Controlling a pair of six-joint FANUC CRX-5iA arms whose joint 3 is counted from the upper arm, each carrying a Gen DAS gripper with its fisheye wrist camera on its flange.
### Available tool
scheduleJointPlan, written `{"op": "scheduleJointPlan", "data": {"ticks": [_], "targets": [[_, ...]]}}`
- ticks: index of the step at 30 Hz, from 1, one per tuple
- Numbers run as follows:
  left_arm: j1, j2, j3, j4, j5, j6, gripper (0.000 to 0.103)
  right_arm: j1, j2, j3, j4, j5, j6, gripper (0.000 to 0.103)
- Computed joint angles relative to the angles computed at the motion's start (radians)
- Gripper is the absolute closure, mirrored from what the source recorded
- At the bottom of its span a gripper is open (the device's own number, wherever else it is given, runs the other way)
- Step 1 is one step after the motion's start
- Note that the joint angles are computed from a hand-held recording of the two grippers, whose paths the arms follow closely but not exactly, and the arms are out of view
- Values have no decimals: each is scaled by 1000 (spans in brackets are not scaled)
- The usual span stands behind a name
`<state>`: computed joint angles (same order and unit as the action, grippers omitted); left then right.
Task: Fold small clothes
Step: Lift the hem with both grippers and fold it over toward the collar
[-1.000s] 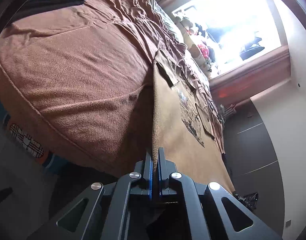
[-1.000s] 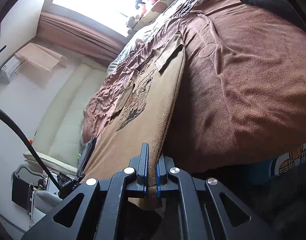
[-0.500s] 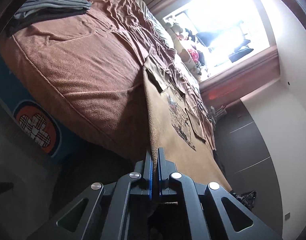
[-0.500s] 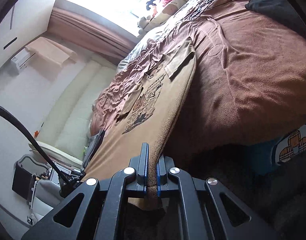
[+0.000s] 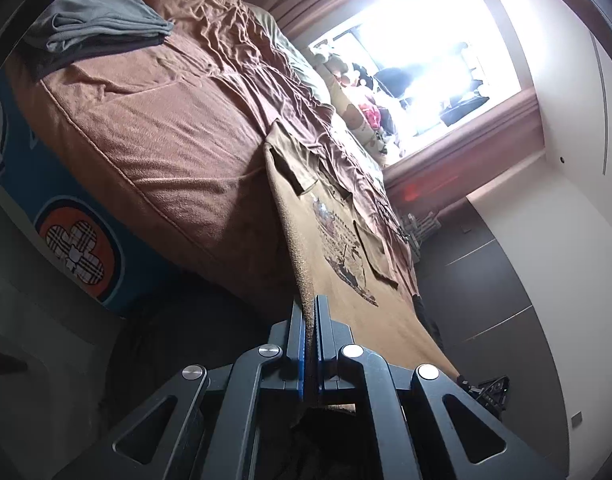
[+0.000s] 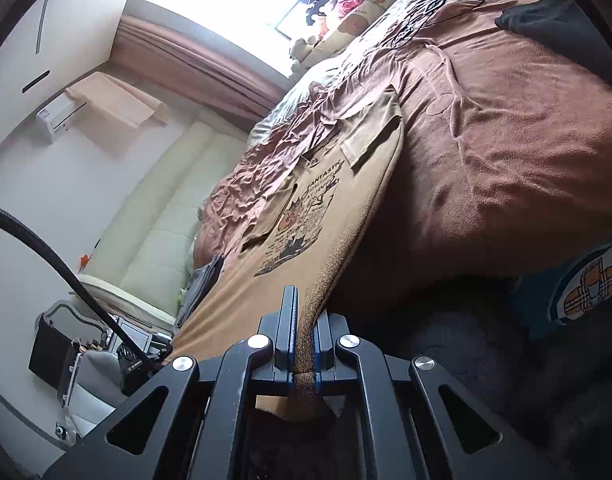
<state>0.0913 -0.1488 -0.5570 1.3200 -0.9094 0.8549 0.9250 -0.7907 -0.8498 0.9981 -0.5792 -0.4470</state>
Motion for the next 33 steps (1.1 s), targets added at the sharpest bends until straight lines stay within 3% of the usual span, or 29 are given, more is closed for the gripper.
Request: {"op": "scheduleJointPlan", "data": {"ticks": [9, 19, 26, 33], "targets": [[-7, -5, 11, -5, 5, -3, 100, -40, -17, -16, -1, 49, 27, 100], [0, -19, 49, 2, -39, -27, 100, -22, -37, 3, 37, 16, 39, 100], [-14, 21, 148, -6, -31, -31, 100, -133, -9, 47, -28, 94, 160, 100], [-45, 127, 285, -28, 9, 5, 100, -254, 94, 144, -191, 177, 347, 100]]}}
